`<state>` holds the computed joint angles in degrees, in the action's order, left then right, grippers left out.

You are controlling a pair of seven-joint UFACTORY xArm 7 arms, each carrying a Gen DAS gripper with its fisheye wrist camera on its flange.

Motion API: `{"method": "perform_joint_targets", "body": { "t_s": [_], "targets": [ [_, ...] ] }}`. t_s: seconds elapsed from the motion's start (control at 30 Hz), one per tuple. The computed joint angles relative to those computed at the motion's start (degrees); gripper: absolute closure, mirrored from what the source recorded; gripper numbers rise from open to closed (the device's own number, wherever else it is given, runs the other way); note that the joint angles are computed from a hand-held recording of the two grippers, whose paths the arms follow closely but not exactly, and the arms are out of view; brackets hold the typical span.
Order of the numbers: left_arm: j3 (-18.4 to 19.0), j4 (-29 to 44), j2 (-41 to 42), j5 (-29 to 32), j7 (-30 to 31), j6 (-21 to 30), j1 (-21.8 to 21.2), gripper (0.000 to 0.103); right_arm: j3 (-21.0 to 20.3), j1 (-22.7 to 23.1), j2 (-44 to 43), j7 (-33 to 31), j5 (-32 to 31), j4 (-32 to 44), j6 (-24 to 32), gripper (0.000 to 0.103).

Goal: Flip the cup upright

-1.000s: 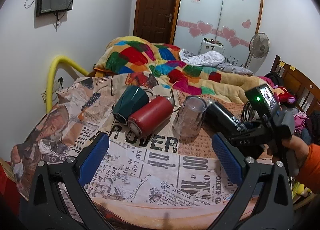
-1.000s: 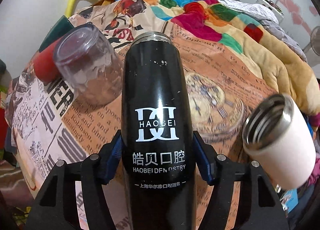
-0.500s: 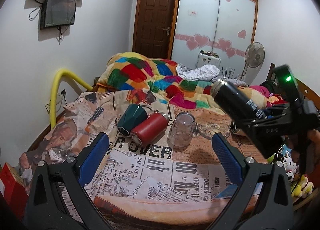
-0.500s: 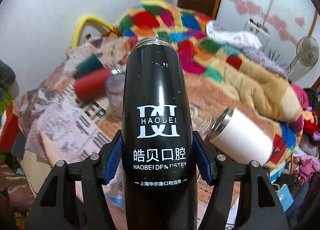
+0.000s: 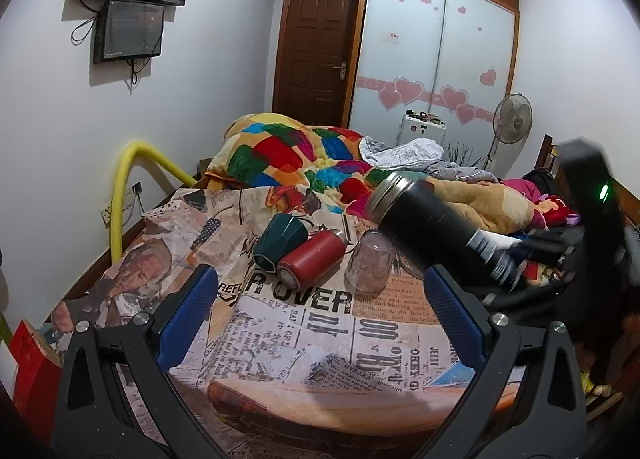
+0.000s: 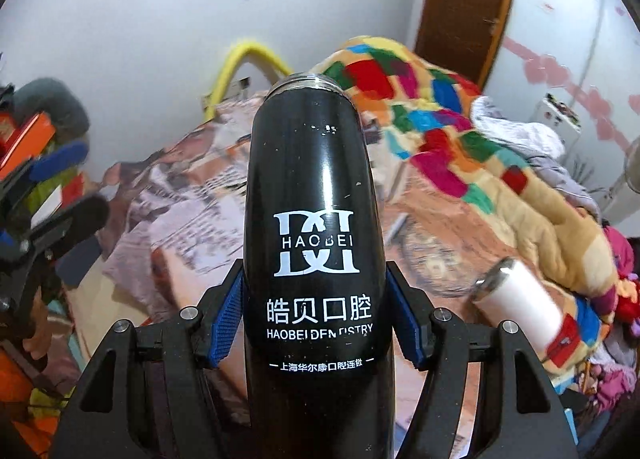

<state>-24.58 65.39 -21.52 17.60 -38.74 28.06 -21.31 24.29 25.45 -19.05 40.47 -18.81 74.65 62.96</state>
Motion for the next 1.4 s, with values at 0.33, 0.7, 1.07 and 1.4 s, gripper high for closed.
{"method": "perform_joint_targets", "body": {
  "t_s": [0.33,0.7,1.07,1.4],
  "targets": [
    [0.9,-1.31,1.03,-0.97,0.27,0.86,-0.31,0.0,-2.75,1.99,6.27,-1.19,1.55,-6.47,-6.13,0.041],
    [2.68,-0.96,5.46,-2.38,0.38,2.02,-2.49,0.0,-4.51,3.86,9.49,0.73,2.24,-8.53,-6.47,0.041],
    [4.36,1.04,8.85,-3.34,0.43,3.81,-4.42,0.0,-5.64,4.39,10.05,-1.44,3.46,-8.76,-7.06,0.04],
    [4.97,4.44,11.84,-5.09,0.92,9.0,-6.33,0.001,-4.06,4.12,4.08,1.49,3.35,-11.63,-6.91,0.038]
  ]
}}
